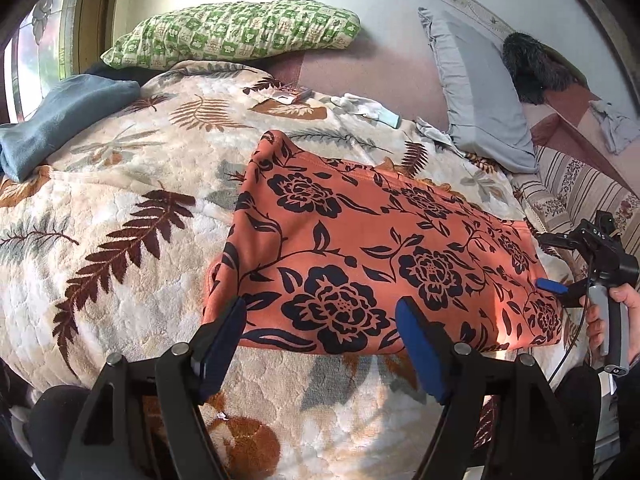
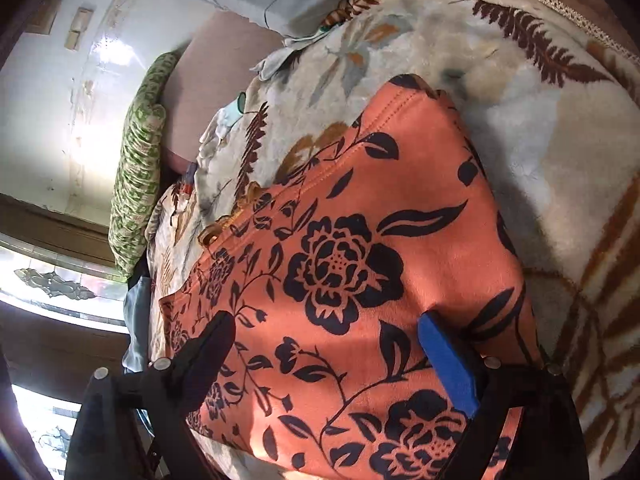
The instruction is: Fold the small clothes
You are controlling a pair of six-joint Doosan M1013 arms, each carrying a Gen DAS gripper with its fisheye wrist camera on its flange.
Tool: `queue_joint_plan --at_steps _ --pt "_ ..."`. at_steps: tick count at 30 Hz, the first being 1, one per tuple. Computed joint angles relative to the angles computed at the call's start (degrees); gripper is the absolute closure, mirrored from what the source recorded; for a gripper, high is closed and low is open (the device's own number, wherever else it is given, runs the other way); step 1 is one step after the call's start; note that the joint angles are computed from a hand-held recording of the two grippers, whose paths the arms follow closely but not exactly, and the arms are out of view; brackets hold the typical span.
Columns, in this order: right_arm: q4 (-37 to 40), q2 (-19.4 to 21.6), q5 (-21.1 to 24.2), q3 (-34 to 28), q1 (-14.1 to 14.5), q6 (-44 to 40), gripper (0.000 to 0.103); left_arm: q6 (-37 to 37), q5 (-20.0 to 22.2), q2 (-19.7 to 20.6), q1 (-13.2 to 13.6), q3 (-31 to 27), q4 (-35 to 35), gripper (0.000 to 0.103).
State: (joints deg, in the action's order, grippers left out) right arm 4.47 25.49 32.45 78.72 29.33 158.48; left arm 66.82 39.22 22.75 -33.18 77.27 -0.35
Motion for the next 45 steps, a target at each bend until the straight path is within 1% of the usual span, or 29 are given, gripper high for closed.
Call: queue_joint_plan --at_steps 1,3,4,5,7,8,9,12,15,16,17,18,19,21,22,24,25,27,28,29,30,31,32,34,36,39,41,43,45 --pt "0.7 -0.2 0.5 -0.4 0.0 -1.2 0.009 -0.2 0.4 0.2 0.0 -0.2 -0.1 0.026" --pt "-4.4 -0.5 1.9 -0.9 0.7 1.4 0.009 -0.6 0.5 0.2 -0.2 -0.4 -0.1 0.026" --pt "-6.5 -0.8 1.2 -0.4 1.0 2.5 0.009 -0.1 0.8 0.2 -0.3 -0.5 -0.2 0.026" --pt "-6.4 -1.0 0.0 0.5 1.0 2.4 0.008 0.2 1.1 0.2 -0.5 -0.8 0.3 0.026" --pt "-0.6 -0.6 0.8 1.8 0.1 0.6 0.009 0.6 1.2 0.1 -0.9 -0.9 1.9 0.026" --pt "-0.1 -1.1 -1.7 3.2 0.0 1.3 0.009 0.4 1.3 0.1 -1.1 -1.0 2.5 0.026" --pt "-2.0 -1.7 -3.0 3.7 0.2 3.3 0.009 0.3 1.8 0.3 -1.1 -1.3 2.8 0.026" --pt "-3.6 -2.3 -1.4 2.8 0.4 5.1 0.009 -0.2 3.7 1.1 -1.3 -2.4 3.1 0.026" --pt "-7.8 -2.7 -4.8 3.5 0.7 5.5 0.009 0.5 4.1 1.3 -1.7 -2.9 3.0 0.026" --pt "-7.5 -2.4 -4.6 3.7 0.5 5.1 0.009 0.7 4.4 1.5 -1.8 -3.1 3.4 0.026" --pt "-4.3 -1.9 -3.1 3.9 0.0 3.6 0.009 1.0 4.6 1.5 -1.9 -3.2 3.7 0.026" --pt "-2.1 -1.9 -4.6 4.9 -0.2 3.5 0.009 1.1 4.8 1.6 -2.0 -3.3 4.1 0.026" --pt "-2.9 -2.6 -7.4 6.2 -0.2 4.6 0.009 1.2 5.2 1.8 -2.1 -3.5 4.4 0.026" --pt "-2.6 -3.1 -6.7 5.5 -0.2 4.7 0.009 1.5 6.1 2.4 -2.1 -4.3 4.1 0.026" --pt "-4.0 -3.3 -7.2 5.2 -0.2 5.5 0.009 1.5 6.4 2.7 -2.1 -4.7 4.0 0.026" --pt "-6.7 -3.6 -9.6 4.8 0.0 6.2 0.009 1.5 6.7 3.2 -2.1 -5.2 3.7 0.026" --pt "-5.2 -3.5 -11.2 4.5 -0.2 4.0 0.009 1.7 6.8 3.4 -2.2 -5.4 3.5 0.026" --pt "3.3 -2.6 -14.5 4.2 -0.7 -5.2 0.009 2.1 6.9 3.5 -2.2 -5.5 3.6 0.026" --pt "6.4 -1.9 -14.7 4.1 -1.0 -8.1 0.009 2.2 7.0 3.5 -2.2 -5.5 3.6 0.026" --pt "7.5 -1.0 -12.2 3.5 -1.3 -7.9 0.009 2.2 7.1 3.5 -2.2 -5.5 3.8 0.026" --pt "6.9 -0.1 -9.6 3.4 -1.4 -4.9 0.009 2.1 7.2 3.5 -2.2 -5.4 4.1 0.026" --pt "6.2 0.0 -10.0 3.8 -1.4 -3.8 0.01 1.8 7.2 3.5 -2.2 -5.4 4.4 0.026" --pt "3.1 -0.5 -11.2 4.2 -1.1 -1.4 0.01 1.4 7.2 3.6 -2.1 -5.4 4.4 0.026" --pt "1.5 -1.1 -9.9 3.6 -0.9 -0.1 0.009 1.1 7.2 3.9 -1.8 -5.9 3.5 0.026" --pt "-3.8 -2.4 -10.7 4.6 -0.2 5.3 0.009 1.3 6.9 4.3 -2.0 -6.6 3.4 0.026" --pt "-9.3 -5.4 -12.1 8.0 1.2 13.3 0.009 3.3 6.1 5.1 -2.4 -8.3 3.1 0.026" --pt "-9.4 -7.2 -13.7 10.7 2.6 16.0 0.009 4.3 5.9 5.9 -3.0 -9.7 3.7 0.026" --pt "-7.6 -8.4 -13.5 12.3 3.9 16.3 0.009 4.6 6.2 6.8 -3.4 -11.2 3.9 0.026" --pt "-9.1 -9.2 -16.0 14.5 5.3 21.4 0.009 5.0 6.2 7.2 -3.7 -12.1 3.1 0.026"
